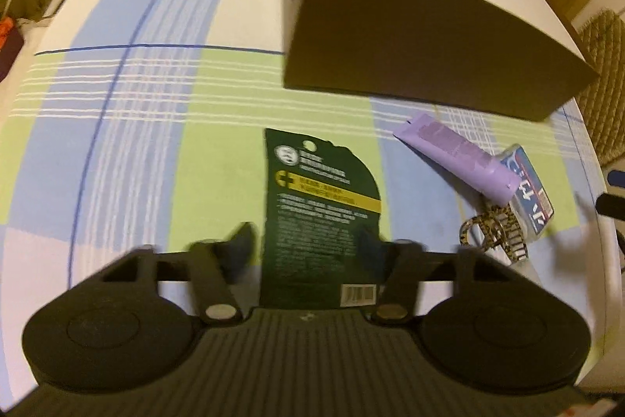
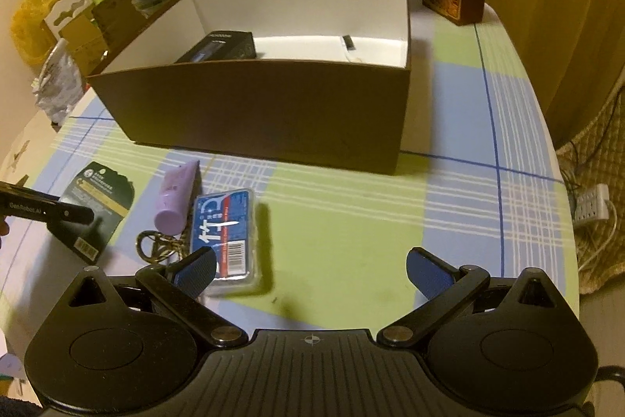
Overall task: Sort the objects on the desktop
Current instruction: 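Move the left tool out to the green card package and close on it, then lift the green card package with the left tool while the right tool grasps the blue floss box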
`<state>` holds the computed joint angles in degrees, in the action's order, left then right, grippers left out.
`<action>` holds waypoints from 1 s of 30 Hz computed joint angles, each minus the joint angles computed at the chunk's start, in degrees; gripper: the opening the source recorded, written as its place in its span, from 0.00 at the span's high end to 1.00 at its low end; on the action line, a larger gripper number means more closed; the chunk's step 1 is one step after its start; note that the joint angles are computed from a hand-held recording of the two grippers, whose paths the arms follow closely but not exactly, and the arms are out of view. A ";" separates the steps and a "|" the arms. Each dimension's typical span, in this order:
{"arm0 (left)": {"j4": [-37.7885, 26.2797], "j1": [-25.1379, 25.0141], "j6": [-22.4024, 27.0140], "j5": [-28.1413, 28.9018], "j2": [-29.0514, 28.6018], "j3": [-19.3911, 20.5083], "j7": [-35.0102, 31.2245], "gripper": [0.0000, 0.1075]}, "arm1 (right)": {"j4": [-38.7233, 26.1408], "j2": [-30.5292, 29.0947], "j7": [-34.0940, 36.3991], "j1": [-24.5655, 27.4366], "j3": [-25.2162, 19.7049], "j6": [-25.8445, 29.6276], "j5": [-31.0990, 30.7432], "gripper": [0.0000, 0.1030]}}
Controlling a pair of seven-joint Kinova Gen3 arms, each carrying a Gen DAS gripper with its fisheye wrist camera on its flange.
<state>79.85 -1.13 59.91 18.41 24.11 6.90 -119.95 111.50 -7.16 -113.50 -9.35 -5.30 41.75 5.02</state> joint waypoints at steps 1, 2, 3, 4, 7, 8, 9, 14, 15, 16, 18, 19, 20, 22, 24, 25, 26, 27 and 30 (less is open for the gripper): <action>0.25 0.15 -0.40 0.01 -0.11 0.14 -0.25 0.59 | -0.03 0.17 -0.14 0.04 -0.01 -0.02 0.03 0.02; 0.80 0.49 -1.13 -0.24 -0.48 0.18 -0.46 0.60 | -0.05 0.31 -0.16 0.04 0.04 -0.10 -0.06 0.02; 1.37 0.84 -2.01 -0.49 -0.97 0.29 -0.87 0.62 | -0.10 0.43 -0.12 0.00 0.05 -0.17 -0.16 0.02; 2.35 1.01 -3.29 -0.55 -1.80 0.51 -1.80 0.64 | -0.18 0.63 0.06 -0.06 0.09 -0.26 -0.27 0.02; 4.24 1.27 -5.95 -0.28 -4.07 1.02 -4.36 0.71 | -0.49 1.42 0.40 -0.33 0.02 -0.31 -0.28 0.02; 4.68 1.51 -6.52 -0.37 -4.87 1.08 -5.05 0.72 | -0.57 1.71 0.60 -0.45 0.04 -0.35 -0.42 0.02; 5.01 1.94 -6.97 -0.76 -5.51 1.04 -5.54 0.73 | -0.63 2.01 0.77 -0.56 0.08 -0.47 -0.56 0.02; 7.56 6.09 -9.06 -4.71 -8.54 1.20 -6.32 0.74 | -0.76 2.90 2.26 -0.78 0.56 -1.11 -1.70 0.02; 7.73 6.30 -8.50 -4.00 -8.64 1.49 -6.38 0.74 | -0.80 3.00 2.38 -0.75 0.63 -1.18 -1.75 0.02; 7.94 6.62 -8.19 -3.63 -8.70 1.57 -6.19 0.74 | -0.79 3.03 2.41 -0.71 0.68 -1.26 -1.76 0.02; 8.97 8.18 -9.26 -4.46 -9.24 1.33 -4.61 0.73 | -0.67 2.91 2.62 -0.59 0.82 -1.31 -1.87 0.02; 9.33 8.72 -10.10 -4.89 -9.34 1.25 -4.12 0.73 | -0.63 2.85 2.59 -0.54 0.83 -1.28 -1.86 0.02; 9.18 8.69 -10.00 -4.59 -9.26 1.31 -4.01 0.73 | -0.51 2.75 2.67 -0.45 0.91 -1.27 -2.00 0.02; 8.79 8.76 -9.80 -4.56 -8.75 1.18 -3.35 0.73 | -0.34 2.68 2.78 -0.31 1.03 -1.10 -2.29 0.02; 8.53 8.29 -9.09 -4.06 -8.79 1.06 -2.97 0.74 | -0.07 2.46 2.43 -0.18 0.94 -1.05 -2.10 0.02; 8.51 8.29 -8.98 -4.17 -8.94 0.88 -2.42 0.74 | 0.12 2.30 2.67 -0.13 1.05 -1.12 -2.41 0.02; 8.83 8.54 -9.62 -4.80 -9.29 0.66 -1.94 0.74 | 0.27 2.19 3.12 -0.07 1.23 -1.20 -2.87 0.02; 9.22 8.58 -10.17 -5.22 -9.80 0.57 -1.85 0.74 | 0.38 2.11 3.23 0.00 1.25 -1.19 -2.99 0.02; 9.84 8.85 -11.56 -6.99 -11.37 0.15 -1.33 0.74 | 0.57 2.03 3.60 0.18 1.33 -1.37 -3.36 0.02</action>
